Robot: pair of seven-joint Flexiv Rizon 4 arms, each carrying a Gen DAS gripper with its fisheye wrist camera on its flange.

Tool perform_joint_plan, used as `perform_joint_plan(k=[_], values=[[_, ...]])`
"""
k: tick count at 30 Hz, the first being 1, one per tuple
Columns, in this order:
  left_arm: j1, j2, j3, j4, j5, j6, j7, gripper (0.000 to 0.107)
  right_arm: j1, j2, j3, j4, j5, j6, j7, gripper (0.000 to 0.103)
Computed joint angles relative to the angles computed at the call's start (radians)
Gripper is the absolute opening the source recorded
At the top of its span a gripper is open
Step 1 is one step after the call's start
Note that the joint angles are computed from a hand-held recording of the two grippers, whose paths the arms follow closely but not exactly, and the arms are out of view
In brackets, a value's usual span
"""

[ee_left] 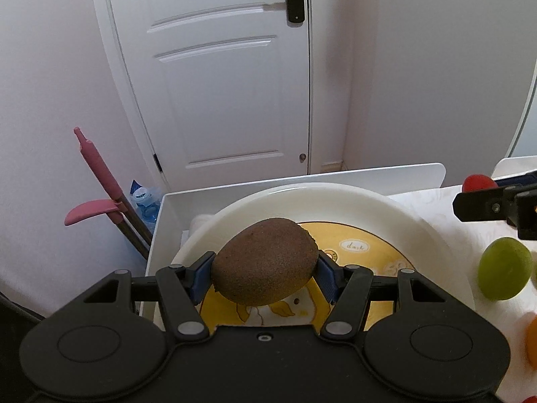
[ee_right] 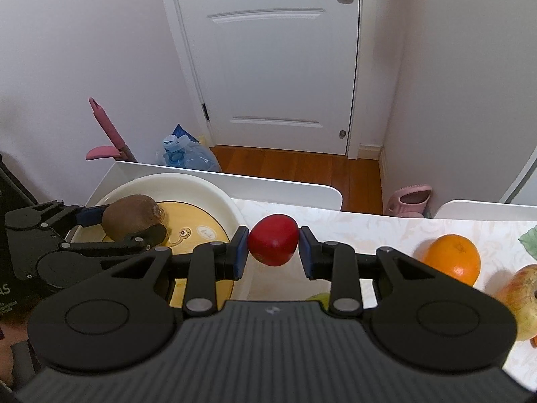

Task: Organize fruits
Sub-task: 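Carry both fruits to the duck bowl while the left tool releases the kiwi inside, then lower the red tomato into the bowl and open the right tool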

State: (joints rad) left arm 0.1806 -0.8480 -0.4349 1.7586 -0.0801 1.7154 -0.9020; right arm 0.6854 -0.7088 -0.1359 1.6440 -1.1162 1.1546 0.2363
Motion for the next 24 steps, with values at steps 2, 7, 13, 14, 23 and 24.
perform_joint_plan(k=[2, 7, 13, 14, 23, 24], values=[[-0.001, -0.003, 0.002, -0.011, -0.002, -0.015, 0.006, 0.070, -0.002, -0.001, 0.001, -0.002, 0.000, 0.004, -0.003, 0.047], [0.029, 0.010, -0.029, 0.028, 0.035, 0.047, 0.013, 0.091, -0.009, 0.005, -0.003, -0.001, -0.020, 0.032, -0.017, 0.047], [0.053, 0.060, -0.031, 0.090, 0.042, 0.056, -0.036, 0.095, -0.025, 0.001, -0.007, -0.014, -0.036, 0.086, -0.070, 0.047], [0.052, 0.071, -0.023, 0.103, 0.045, 0.067, -0.046, 0.097, -0.027, -0.001, -0.009, -0.017, -0.038, 0.099, -0.079, 0.047], [0.099, 0.137, -0.027, 0.196, 0.064, 0.070, -0.128, 0.098, -0.036, -0.084, -0.021, -0.097, 0.025, 0.234, -0.279, 0.047], [0.099, 0.142, -0.024, 0.204, 0.064, 0.076, -0.138, 0.098, -0.034, -0.099, -0.025, -0.109, 0.037, 0.249, -0.305, 0.047]])
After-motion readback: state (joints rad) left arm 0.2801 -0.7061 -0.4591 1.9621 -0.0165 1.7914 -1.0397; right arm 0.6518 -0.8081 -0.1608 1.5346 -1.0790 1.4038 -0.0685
